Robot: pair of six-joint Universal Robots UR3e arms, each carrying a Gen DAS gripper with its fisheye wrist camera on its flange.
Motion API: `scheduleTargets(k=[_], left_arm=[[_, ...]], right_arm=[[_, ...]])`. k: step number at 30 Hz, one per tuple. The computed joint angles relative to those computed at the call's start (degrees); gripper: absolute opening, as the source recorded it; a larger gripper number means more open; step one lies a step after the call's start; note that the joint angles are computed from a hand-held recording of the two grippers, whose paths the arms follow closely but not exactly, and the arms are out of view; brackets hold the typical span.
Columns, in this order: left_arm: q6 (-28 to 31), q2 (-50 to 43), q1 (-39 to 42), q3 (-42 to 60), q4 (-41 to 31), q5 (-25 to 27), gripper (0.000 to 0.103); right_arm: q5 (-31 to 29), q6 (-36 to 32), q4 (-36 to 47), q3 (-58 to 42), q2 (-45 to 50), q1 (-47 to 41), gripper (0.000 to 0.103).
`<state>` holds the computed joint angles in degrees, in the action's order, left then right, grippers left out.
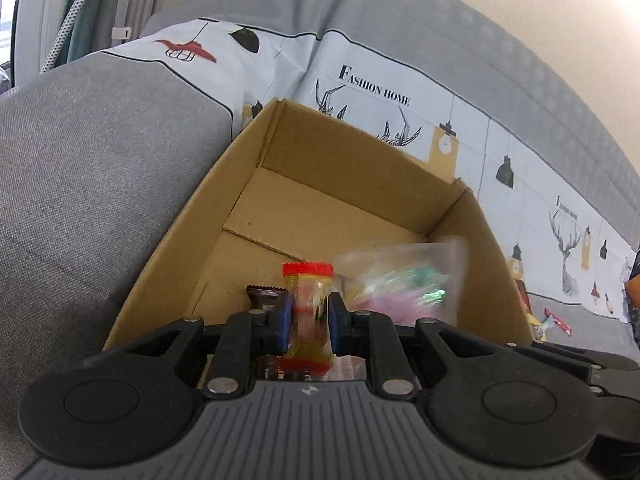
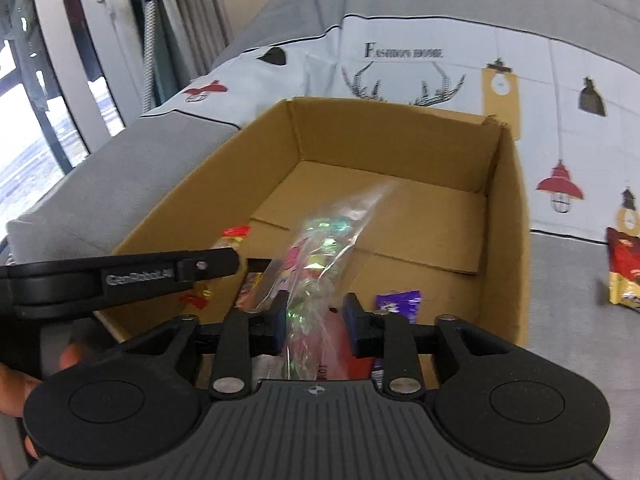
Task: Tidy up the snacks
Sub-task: 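Carry the candy and candy bag over the box and release both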
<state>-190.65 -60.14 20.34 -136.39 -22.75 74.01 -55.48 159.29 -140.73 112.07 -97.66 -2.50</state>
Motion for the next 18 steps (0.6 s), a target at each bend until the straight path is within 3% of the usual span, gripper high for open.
scheduleTargets(k=[1,2,3,5,7,10,15,18], left_arm=[[-0.66,-0.27,-1.22,1.14,-0.50,1.49,0.054],[-2.18,-1.49,-3.23,2.55,0.08,3.83,0.093],[-3.57,-1.81,-5.22,3.44,1.00,5.99,0.102],[-4.03,-2.31,-9.64,4.35,5.01,9.58,0.103],[-5.00,-4.88,-15.61,7.47,6.17,14.67,0.103],[-6.18,-9.53,-23.17,12.37,6.41,18.32,0.103],[-8.53,-21.25,-35.64,22.35,8.32,24.38,0.103],[-8.45,-30.77,-42.05,30.75,9.66,28.41,0.103]], right_arm=[[1.82,-0.30,1.02,0.11,-0.44,-1.02,0.061],[2.86,-0.04,0.98,0.68,-1.17,-1.94,0.070],[4.36,-0.19,0.88,1.76,-2.56,-3.36,0.079],[7.54,-2.34,2.86,2.54,-4.90,-6.35,0.079],[10.24,-5.15,5.47,4.08,-8.52,-10.36,0.079],[15.44,-10.16,10.92,5.88,-13.41,-18.34,0.079],[23.96,-26.12,31.17,7.22,-22.01,-37.58,0.080],[26.39,-36.43,41.11,6.25,-21.46,-47.47,0.080]])
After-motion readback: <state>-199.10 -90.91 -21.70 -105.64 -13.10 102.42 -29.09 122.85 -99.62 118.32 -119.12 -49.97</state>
